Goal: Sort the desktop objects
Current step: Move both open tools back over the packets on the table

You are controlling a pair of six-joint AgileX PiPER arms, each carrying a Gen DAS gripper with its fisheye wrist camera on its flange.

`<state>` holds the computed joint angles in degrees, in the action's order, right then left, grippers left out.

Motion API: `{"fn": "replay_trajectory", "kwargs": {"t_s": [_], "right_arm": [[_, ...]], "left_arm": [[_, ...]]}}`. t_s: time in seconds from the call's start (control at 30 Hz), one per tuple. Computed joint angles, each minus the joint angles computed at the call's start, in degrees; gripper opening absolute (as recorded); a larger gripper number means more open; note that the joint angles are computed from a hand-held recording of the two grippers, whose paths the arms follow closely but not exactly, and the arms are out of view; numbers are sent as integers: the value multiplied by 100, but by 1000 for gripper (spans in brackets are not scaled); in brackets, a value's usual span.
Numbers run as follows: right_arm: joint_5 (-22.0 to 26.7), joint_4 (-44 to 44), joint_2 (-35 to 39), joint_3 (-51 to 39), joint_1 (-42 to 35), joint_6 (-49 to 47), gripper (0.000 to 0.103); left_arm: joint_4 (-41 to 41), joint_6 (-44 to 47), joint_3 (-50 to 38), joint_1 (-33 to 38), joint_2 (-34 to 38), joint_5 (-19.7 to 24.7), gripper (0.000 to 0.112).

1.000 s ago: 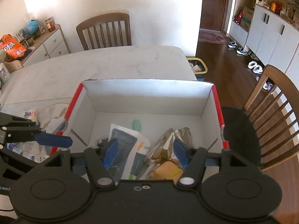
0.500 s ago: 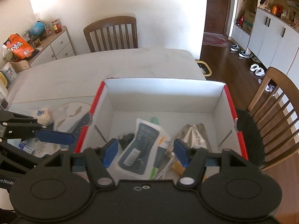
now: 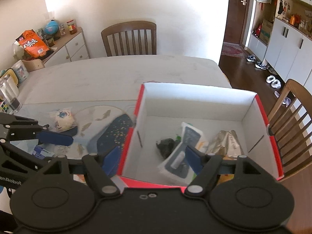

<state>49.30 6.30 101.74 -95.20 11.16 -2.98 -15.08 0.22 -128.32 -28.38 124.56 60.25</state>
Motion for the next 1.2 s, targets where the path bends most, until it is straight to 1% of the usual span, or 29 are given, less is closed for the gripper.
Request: {"fn": "replay_trajectory", "kwargs": {"t_s": [0.07, 0.1, 0.2, 0.23, 0.3, 0.37, 0.4, 0.43, 0.57, 0.6, 0.63, 0.73, 1.07, 1.2], "right_arm": [[-68, -143, -50, 82, 159, 216, 75], [-110, -212, -90, 139, 235, 316, 76], [-201, -309, -173, 282, 425, 509, 77], [-240, -333, -199, 332, 490, 554, 78], [-306, -397, -243, 419, 612, 636, 82], [-369, -601, -258, 476, 771, 846, 86], [-401, -673, -272, 510, 836, 926, 88], [-414, -722, -278, 526, 893, 986, 89], [-445, -921, -297, 585, 1129, 1231, 92], [-446, -965, -295, 593, 1179, 1302, 93], [-461, -1015, -291, 605, 1228, 1389, 93], [-552, -1146, -299, 678, 1370, 1642, 93], [-627, -1765, -228, 814, 1835, 2580, 93], [-705, -1988, -206, 939, 2020, 2959, 93]], "left_arm": [[-67, 132, 481, 103, -265, -196, 67], [-112, 215, 696, 155, -386, -286, 72], [-235, 459, 1280, 320, -716, -516, 75], [-269, 534, 1408, 367, -789, -556, 78], [-305, 653, 1619, 445, -909, -623, 81], [-388, 807, 1838, 521, -1034, -703, 82], [-438, 881, 1918, 558, -1079, -725, 85], [-491, 957, 2042, 603, -1142, -770, 89], [-635, 1243, 2498, 793, -1356, -911, 92], [-662, 1301, 2596, 836, -1404, -934, 99], [-725, 1395, 2728, 887, -1469, -987, 103], [-831, 1605, 3052, 1046, -1613, -1095, 103], [-1013, 2191, 4086, 1555, -1978, -1476, 103], [-1136, 2426, 4528, 1731, -2091, -1733, 103]]}}
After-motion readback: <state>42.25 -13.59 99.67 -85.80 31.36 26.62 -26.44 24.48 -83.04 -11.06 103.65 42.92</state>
